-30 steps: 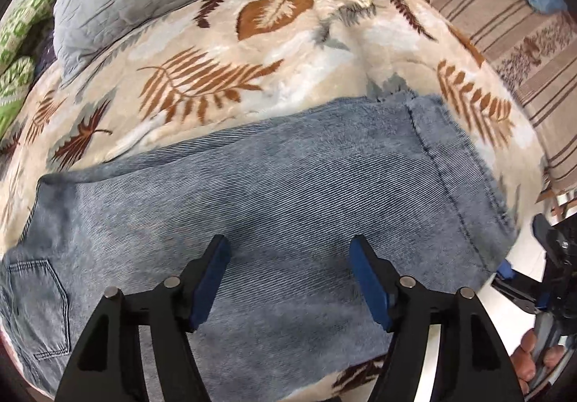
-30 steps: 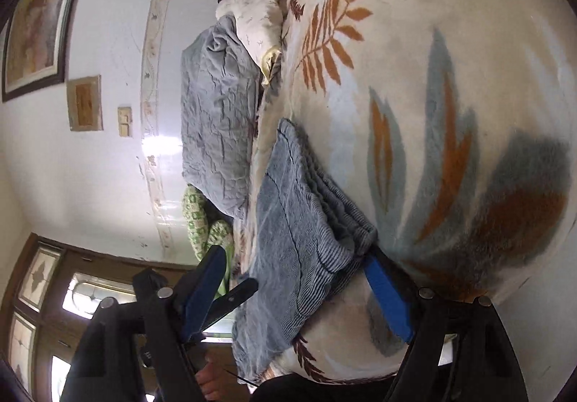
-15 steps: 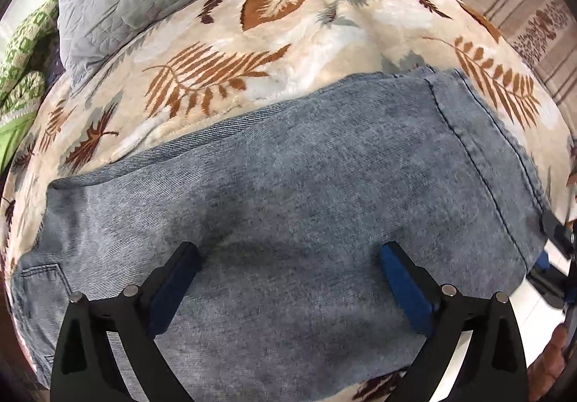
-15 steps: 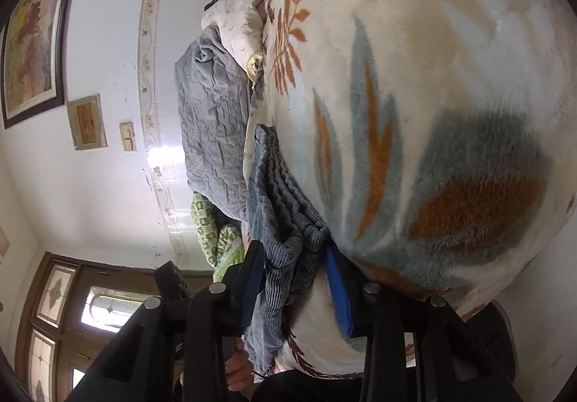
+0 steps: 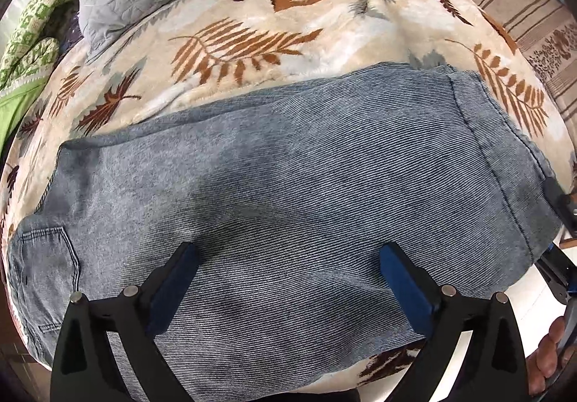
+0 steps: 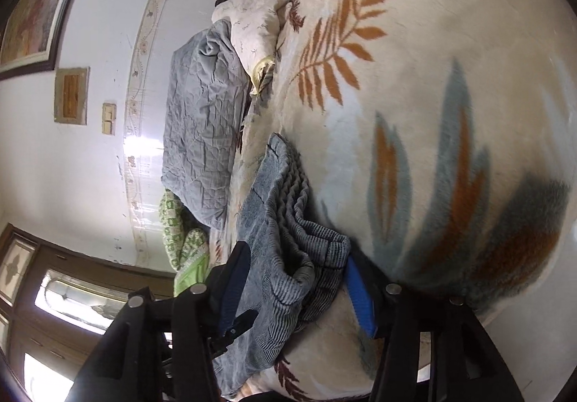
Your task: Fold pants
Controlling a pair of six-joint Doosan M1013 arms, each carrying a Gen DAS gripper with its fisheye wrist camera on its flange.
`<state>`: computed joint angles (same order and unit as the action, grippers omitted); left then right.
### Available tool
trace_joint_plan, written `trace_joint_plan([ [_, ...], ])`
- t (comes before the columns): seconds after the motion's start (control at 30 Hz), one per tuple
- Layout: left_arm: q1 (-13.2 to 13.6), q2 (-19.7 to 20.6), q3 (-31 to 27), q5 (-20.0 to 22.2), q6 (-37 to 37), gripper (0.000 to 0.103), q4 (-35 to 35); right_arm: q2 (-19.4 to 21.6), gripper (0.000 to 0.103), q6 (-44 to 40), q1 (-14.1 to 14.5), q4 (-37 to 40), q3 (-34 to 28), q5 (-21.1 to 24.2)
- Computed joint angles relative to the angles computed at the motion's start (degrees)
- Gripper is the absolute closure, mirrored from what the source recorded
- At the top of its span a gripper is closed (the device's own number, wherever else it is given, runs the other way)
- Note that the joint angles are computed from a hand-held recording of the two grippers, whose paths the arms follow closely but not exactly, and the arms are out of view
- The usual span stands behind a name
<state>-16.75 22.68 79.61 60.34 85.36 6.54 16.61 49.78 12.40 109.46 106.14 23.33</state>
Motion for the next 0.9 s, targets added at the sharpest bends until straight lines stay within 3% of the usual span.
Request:
trace_joint_plan([
  [0.07,0.4,-0.3,-0.1,-0.4,0.9,0.003,-0.9,-0.3,0.070,4.2,0.3,-5.3,-0.8,-1.7],
  [0.37,4.8,-1.3,-1.8,1.3,-0.7,0.003,-2.7,-1.8,0.074,26.3,2.2,-34.3,-6.3,-7.6],
  [0.47,6.9,-2.1,-1.9,1.0,-2.0,0.003,-3.0,-1.7,0.078,34.6,3.1,-45.3,-9.2,-7.1],
  [0.7,11.5,-4.4,-0.5,-0.7,-3.5,0.003,-7.1,0.4,0.078,64.3,7.8,-85.9,-18.3,-1.9],
  [0.9,11.7,-4.8,0.4,-0.3,0.0,0.003,-8.5,0.3,0.078,78.2,7.7,-98.7,-15.9,-0.2],
])
